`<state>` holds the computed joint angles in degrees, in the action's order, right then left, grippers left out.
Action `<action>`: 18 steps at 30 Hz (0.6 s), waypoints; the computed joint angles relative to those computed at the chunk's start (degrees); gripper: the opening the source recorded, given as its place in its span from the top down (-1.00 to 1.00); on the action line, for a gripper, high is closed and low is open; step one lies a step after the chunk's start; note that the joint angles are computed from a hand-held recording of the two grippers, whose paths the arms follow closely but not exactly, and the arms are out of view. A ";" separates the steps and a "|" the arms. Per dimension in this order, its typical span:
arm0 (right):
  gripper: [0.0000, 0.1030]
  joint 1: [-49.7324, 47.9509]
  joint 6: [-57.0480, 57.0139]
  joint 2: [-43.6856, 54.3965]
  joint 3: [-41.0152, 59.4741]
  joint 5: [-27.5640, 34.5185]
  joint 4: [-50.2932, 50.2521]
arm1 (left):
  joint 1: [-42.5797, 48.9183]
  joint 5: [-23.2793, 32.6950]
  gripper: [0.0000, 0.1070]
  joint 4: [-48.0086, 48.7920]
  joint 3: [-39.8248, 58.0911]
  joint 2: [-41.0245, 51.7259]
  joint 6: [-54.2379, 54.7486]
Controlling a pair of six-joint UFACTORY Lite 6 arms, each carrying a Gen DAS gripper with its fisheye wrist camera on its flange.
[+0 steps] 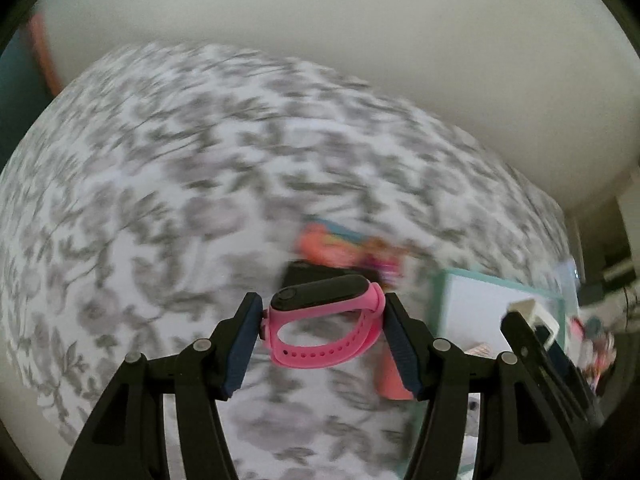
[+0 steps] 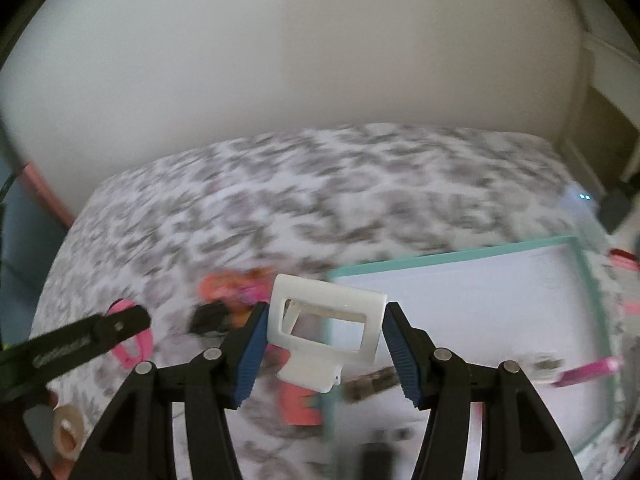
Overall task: Organize rigid objects
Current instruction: 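Carry the white holder with the right tool while the left tool carries the band to the tray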
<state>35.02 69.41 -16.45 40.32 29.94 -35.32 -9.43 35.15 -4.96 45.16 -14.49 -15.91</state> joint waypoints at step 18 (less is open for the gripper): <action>-0.17 -40.66 -30.03 -8.77 -9.27 -3.33 13.63 | -32.80 -1.20 -0.17 20.07 22.92 29.42 -28.16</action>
<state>-5.64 39.38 -25.22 31.04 26.62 -21.69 -42.23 33.95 15.11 68.08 14.93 -44.07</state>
